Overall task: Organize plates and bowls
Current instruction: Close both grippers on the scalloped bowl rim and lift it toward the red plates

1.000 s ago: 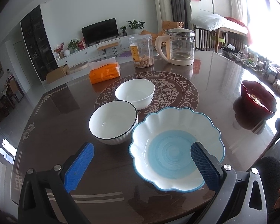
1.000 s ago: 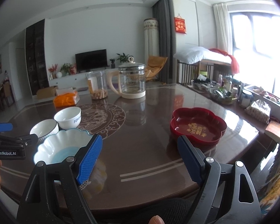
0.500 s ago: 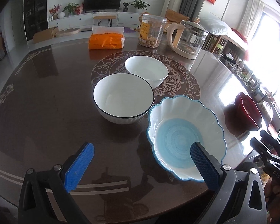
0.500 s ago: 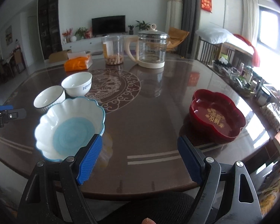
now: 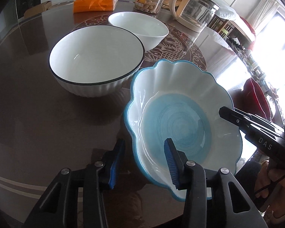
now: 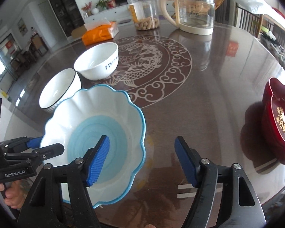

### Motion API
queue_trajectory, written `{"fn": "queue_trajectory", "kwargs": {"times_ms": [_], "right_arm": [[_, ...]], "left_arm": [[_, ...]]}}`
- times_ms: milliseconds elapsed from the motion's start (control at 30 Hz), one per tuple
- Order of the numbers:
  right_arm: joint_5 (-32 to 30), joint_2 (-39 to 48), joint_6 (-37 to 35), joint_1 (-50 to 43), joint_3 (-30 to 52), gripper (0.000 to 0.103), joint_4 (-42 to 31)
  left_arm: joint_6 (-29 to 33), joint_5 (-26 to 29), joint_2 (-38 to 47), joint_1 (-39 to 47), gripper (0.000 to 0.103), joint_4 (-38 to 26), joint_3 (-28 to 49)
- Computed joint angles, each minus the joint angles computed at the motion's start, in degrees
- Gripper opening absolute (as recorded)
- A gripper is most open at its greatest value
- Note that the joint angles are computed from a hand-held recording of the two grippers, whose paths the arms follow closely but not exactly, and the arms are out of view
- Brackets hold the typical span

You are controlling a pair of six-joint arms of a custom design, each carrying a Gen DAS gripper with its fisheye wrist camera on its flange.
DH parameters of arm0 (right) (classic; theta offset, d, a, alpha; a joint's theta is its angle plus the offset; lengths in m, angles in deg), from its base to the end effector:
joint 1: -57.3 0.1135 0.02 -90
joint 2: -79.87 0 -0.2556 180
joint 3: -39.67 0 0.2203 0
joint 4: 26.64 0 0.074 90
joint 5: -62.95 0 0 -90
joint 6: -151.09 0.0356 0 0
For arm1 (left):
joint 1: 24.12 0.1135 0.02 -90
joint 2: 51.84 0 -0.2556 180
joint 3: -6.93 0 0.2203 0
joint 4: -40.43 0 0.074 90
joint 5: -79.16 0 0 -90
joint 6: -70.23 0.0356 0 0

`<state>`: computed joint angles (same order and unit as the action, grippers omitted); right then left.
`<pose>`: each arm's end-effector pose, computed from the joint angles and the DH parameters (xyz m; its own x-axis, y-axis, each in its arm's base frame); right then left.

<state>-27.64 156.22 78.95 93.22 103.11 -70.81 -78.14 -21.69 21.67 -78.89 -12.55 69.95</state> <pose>0.1893 0.1376 0.2207 -0.8283 -0.2214 -0.5146 -0.3542 0.9187 0.1749 0.1282 -0.1699 0.2210 -0.9124 -0.1576 -0.3776 -0.0442 0.9554 -0.2920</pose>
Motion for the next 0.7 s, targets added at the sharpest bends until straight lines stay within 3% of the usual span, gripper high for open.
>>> {"fn": "queue_trajectory", "kwargs": {"times_ms": [33,67,200,367,467,700], "right_arm": [[-0.83,1.36,-0.09,-0.50,0.16,0.019,0.37],[-2.23,2.17,0.10,-1.17,-0.09,0.016,0.98],[-5.78,4.68,1.20,-2.58,-0.58,0.013,2.77],[-9.96,1.85,4.51,-4.53,-3.07,0.012,3.94],[-8.70,-2.26,4.67,-4.14,-4.16,0.012,2.21],[-11.00,-4.86,0.16,-13.11,-4.15,0.013,0.40]], "left_arm": [[0.13,0.53,0.51,0.31,0.034,0.92,-0.38],[0.35,0.79,0.94,0.42,0.031,1.61,-0.62],[-0.05,-0.18,1.00,-0.13,0.026,2.26,-1.06],[-0.98,-0.29,2.50,-0.94,0.025,0.50,0.74],[-1.47,0.19,3.07,-1.82,0.025,1.50,1.55],[3.08,0.07,13.02,-0.75,0.026,4.72,9.70]]}}
